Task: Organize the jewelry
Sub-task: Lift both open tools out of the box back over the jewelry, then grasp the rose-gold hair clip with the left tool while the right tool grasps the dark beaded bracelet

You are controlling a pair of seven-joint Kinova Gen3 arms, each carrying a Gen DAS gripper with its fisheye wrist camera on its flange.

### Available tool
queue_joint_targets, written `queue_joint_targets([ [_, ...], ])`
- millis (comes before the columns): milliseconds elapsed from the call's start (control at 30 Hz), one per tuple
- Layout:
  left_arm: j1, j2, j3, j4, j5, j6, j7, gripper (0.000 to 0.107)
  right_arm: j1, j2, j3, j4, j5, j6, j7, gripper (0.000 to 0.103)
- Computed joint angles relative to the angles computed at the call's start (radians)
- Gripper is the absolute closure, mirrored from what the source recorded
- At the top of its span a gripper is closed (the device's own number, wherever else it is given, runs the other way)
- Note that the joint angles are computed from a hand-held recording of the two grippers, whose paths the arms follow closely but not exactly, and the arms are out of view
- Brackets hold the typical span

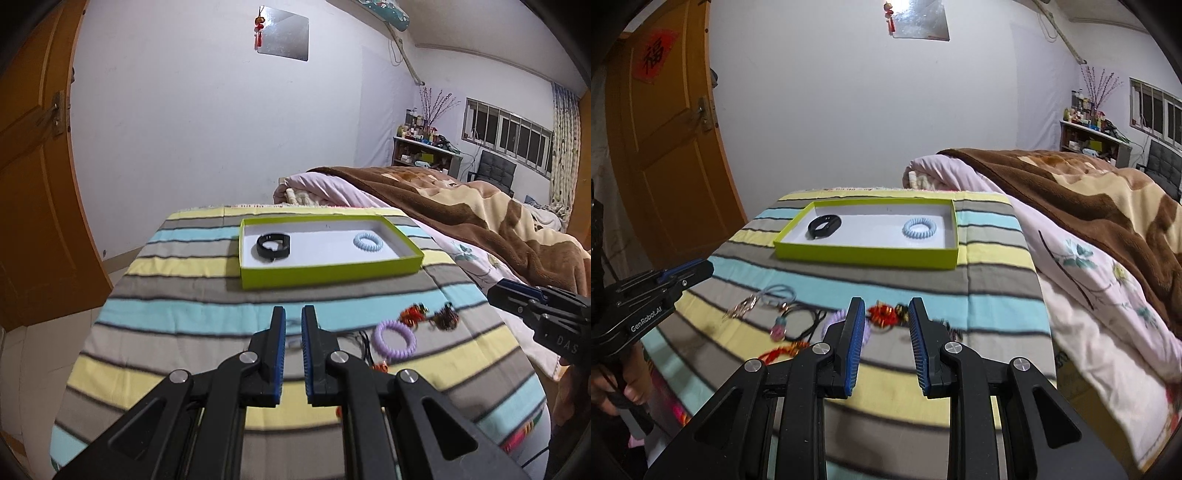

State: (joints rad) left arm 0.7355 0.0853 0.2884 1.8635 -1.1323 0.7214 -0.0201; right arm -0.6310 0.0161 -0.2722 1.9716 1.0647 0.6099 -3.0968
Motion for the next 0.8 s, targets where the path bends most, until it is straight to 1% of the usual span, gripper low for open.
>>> queue_joint_targets([
  [233,0.029,-0.03,0.037,0.054,-0.036,0.049,0.072,0.098,-0.032,-0.02,-0.037,0.028,0.042,0.059,-0.066,0.078],
  [500,0.008,-0.039,0.048,0.069,-0.034,0.033,0.091,0.098,-0.031,-0.021,-0.039,0.041,0.045,0.053,-0.082,0.078],
  [567,0.004,-0.036,0.048,0.071,-0.032,0.026,0.092,0.091,-0.028,-0.017,-0.035,0.042,0.041,0.046,-0.077,0.078],
  [600,0.002,-0.035,0.046,0.071,-0.03,0.019,0.091,0.09,-0.027,-0.015,-0.034,0.042,0.041,0.046,-0.078,0.078],
  [667,-0.003,-0.034,0.042,0.075,-0.027,0.005,0.088,0.09,-0.025,-0.01,-0.029,0.044,0.043,0.043,-0.079,0.078],
  [800,-0.006,-0.02,0.034,0.075,-0.024,0.005,0.084,0.089,-0.021,0.001,-0.018,0.046,0.038,0.031,-0.072,0.078],
])
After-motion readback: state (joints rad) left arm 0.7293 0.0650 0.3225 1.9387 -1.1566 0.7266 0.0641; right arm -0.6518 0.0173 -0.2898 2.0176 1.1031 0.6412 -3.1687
